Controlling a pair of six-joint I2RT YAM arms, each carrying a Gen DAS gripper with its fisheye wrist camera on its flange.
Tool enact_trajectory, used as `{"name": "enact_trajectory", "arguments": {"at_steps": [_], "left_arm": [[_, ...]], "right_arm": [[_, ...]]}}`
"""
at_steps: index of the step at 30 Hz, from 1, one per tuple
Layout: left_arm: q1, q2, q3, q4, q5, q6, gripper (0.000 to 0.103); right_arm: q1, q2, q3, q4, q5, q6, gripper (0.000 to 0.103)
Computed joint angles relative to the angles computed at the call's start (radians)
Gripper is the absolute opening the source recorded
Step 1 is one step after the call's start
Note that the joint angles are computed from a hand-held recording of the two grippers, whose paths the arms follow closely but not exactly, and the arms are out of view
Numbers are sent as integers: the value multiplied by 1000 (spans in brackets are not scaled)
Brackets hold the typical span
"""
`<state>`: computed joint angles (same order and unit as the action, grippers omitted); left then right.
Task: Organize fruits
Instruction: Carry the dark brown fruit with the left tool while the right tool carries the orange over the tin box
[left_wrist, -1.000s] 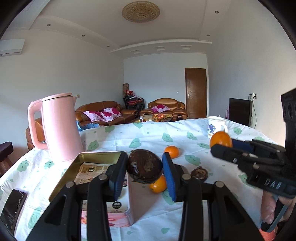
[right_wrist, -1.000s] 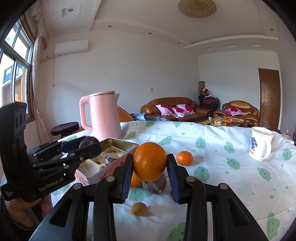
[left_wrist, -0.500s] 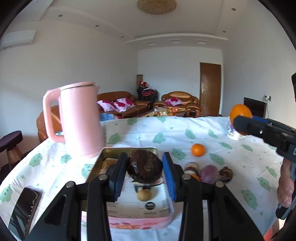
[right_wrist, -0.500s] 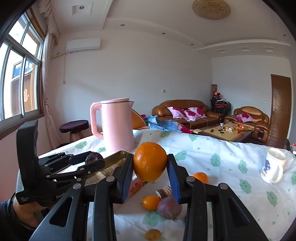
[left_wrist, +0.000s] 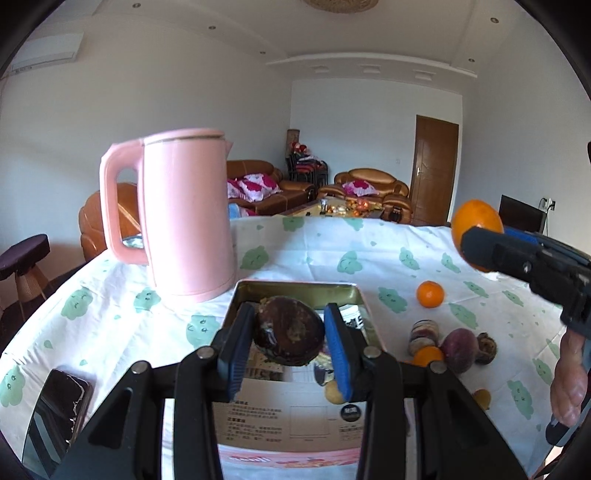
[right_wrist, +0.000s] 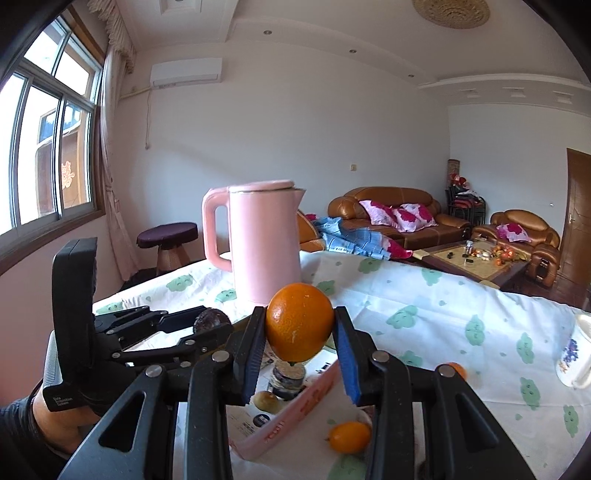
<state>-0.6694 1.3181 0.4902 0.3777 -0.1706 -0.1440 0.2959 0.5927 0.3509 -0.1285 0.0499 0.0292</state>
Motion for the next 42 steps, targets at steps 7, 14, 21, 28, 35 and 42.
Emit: {"name": "enact_trajectory", "arguments": {"at_steps": [7, 14, 21, 28, 35, 42], "left_arm": [[62, 70, 53, -27, 51, 27, 40], [89, 127, 85, -44, 64, 51, 40], [106, 161, 99, -44, 76, 60, 40], [112, 172, 112, -62, 76, 69, 40], [123, 195, 125, -72, 87, 70, 40], [134, 207, 140, -91, 99, 76, 40]], "right_arm": [[77, 245, 9, 172, 43, 23, 38], [118, 413, 18, 276, 66, 36, 38], [136, 490, 23, 324, 74, 53, 38], [144, 539, 31, 352, 78, 62, 38], [147, 564, 29, 364, 84, 65, 38], [156, 597, 35, 368, 83, 70, 38]]}}
